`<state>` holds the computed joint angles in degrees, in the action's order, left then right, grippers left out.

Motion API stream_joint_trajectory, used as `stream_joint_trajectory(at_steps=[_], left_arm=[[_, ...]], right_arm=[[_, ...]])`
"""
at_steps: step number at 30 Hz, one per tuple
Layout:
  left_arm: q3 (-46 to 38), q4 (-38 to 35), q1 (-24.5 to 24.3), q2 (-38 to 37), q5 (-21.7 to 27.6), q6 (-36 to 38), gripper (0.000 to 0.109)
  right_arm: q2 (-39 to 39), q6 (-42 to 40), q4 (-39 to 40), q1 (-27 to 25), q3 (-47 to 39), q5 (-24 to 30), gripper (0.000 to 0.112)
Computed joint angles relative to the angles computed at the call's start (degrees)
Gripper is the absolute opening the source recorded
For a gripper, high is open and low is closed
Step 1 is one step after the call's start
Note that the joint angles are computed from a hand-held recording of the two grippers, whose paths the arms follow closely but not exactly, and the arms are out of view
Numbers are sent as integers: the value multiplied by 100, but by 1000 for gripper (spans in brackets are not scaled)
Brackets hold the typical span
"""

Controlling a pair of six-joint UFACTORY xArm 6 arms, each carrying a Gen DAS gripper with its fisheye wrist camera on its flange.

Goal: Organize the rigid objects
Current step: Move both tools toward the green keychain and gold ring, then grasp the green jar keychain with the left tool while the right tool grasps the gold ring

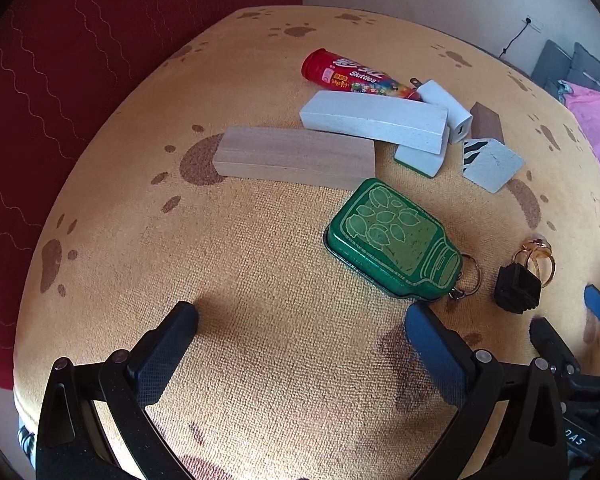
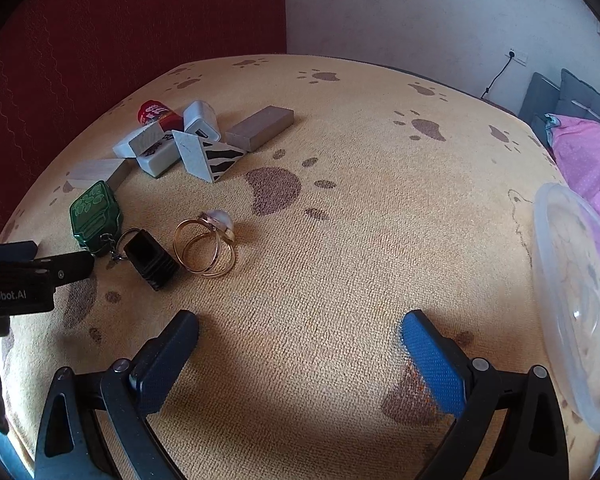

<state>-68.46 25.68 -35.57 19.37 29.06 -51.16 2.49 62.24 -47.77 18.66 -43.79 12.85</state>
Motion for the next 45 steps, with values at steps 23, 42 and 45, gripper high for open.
stream_joint_trajectory(at_steps=[23, 42, 45], left_arm=[[-1842, -2150, 215, 975, 1502, 3543, 103], [-2644, -2854, 105, 1450, 1303, 4253, 98], [-2477, -2652, 18, 1401, 1300, 4344, 92]], right_arm=[[447, -2306, 3755, 397, -1302, 2606, 103], [-241, -3350, 4827, 248, -746, 2522, 98], [-337, -3543, 4987, 176, -793, 2580, 96]])
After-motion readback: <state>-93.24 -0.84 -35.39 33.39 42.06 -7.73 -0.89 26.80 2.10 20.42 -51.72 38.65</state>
